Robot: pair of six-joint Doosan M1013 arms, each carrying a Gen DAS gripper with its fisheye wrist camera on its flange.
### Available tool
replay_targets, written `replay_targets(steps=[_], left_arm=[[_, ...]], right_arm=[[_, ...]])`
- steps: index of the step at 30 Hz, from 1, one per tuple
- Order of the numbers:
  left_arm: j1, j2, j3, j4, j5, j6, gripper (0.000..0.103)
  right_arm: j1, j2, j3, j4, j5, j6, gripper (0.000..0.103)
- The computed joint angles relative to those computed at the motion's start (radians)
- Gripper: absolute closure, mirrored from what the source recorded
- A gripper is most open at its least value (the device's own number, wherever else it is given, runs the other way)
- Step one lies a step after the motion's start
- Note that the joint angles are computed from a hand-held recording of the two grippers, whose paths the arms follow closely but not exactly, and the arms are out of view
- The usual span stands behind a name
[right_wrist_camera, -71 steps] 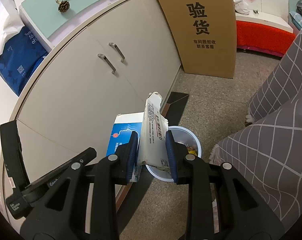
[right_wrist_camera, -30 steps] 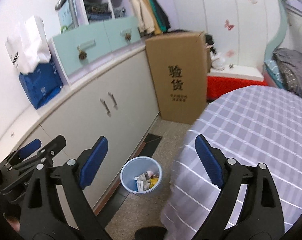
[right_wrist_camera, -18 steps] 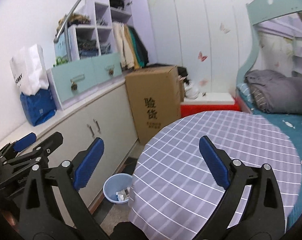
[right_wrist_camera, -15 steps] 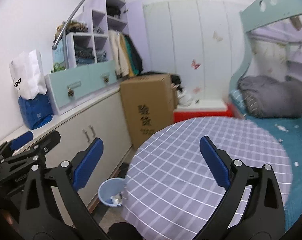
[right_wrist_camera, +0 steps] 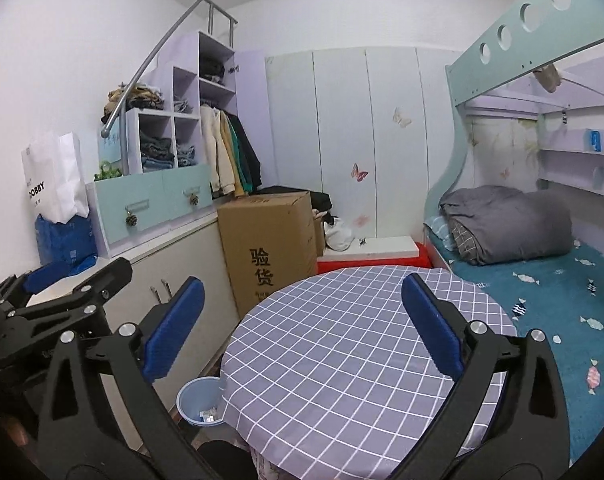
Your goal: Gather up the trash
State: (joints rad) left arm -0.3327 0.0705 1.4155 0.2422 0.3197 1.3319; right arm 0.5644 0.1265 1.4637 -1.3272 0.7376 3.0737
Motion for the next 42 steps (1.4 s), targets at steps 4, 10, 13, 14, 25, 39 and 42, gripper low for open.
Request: replay_targets(steps=[4,10,13,14,25,39,42], left_arm=[[-0.009,-0.012,0.014,0.036,-0.015,-0.025,0.008],[-0.014,-0.015,0.016,0.044,-0.012,-0.030,0.008],[-0.018,-0.017,0.019,0.051,-0.012,-0.032,0.008],[-0.019,-0.018,0.020,0.054,-0.011,-0.032,0.008],[-0.018,-0.018,0.021,0.049,-0.009,-0.025,0.008],[-0.020,-0.015,0.021,0.078,-0.005,-0.050,0.008],[-0.020,-0.015,0.022,0.081,-0.005,-0.053,0.008]], right_arm=[[0.000,-0.023,0.029,-0.021,-0.013,0.048,0.006],[0.007,-0.040,0.056,-0.061,-0.013,0.083,0.006],[0.009,-0.041,0.058,-0.063,-0.011,0.083,0.006],[0.008,-0.041,0.059,-0.060,-0.012,0.081,0.006],[0.009,-0.045,0.067,-0.052,-0.020,0.083,0.006],[0.002,-0.048,0.072,-0.040,-0.038,0.082,0.006],[0.000,-0.049,0.074,-0.035,-0.043,0.083,0.006]])
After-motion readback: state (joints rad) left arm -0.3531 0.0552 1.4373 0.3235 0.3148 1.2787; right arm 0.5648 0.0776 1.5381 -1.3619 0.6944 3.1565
